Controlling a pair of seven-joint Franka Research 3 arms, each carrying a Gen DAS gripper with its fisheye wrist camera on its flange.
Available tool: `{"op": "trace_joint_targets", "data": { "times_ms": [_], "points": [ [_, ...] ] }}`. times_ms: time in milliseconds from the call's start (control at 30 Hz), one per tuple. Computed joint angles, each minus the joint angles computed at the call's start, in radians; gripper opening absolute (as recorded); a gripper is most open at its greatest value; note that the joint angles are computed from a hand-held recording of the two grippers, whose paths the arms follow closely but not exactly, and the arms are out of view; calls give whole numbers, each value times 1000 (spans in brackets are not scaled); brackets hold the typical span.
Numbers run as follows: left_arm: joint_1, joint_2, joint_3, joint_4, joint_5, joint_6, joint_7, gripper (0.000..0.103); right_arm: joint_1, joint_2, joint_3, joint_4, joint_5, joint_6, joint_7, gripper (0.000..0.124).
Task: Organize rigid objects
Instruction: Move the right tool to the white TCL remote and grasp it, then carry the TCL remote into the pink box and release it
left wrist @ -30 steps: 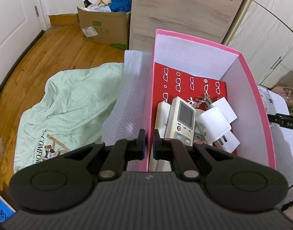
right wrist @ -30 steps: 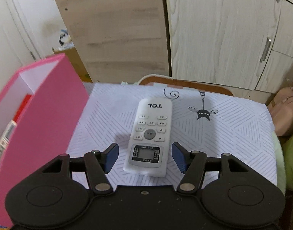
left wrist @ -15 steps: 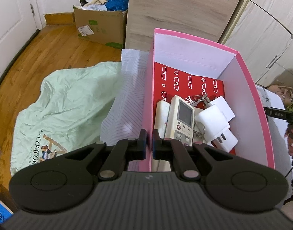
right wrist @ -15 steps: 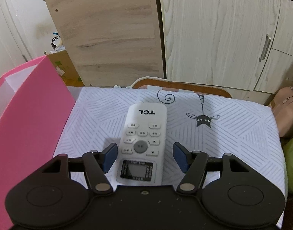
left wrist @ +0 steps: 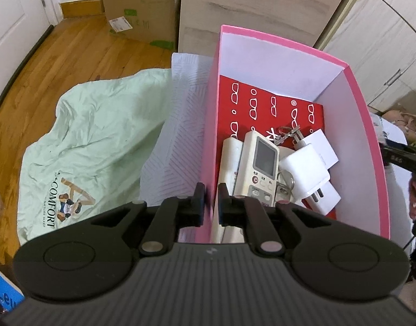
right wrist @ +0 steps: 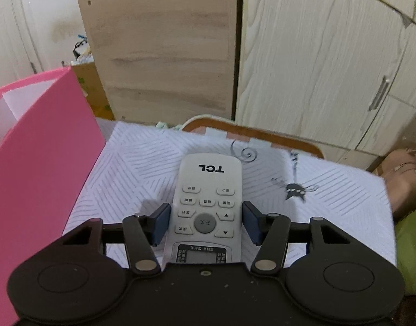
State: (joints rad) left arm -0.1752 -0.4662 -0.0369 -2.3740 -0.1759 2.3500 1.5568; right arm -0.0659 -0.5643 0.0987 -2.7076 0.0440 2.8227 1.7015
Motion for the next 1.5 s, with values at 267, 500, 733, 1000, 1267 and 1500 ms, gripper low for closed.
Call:
{"op": "trace_joint_targets", "data": {
  "times_ms": [267,500,733,1000,1267,1500],
  "points": [
    [3,4,-9,-2,17,16,-29,7,76,-162,-41,-67,99,93,-31,62],
    [5,-14,-31,-30,79,74,-54,6,280,-291,-108,-83,215,174,-148,62],
    [-4,-21,-28,-46,98,99,-81,6,464,-269,-117,-20,276,143,-307,62],
    [-18,-48,-13,-70,90,114,-80,6,529,-16,-119,214,262,-24,-545,62],
    [-26,-50,4,-74,68,120,-48,6,451,221,-61,377,314,-96,-589,62],
    [-27,-59,1,-85,65,130,-30,6,336,323,52,447,89,-74,-467,62]
  ]
}}
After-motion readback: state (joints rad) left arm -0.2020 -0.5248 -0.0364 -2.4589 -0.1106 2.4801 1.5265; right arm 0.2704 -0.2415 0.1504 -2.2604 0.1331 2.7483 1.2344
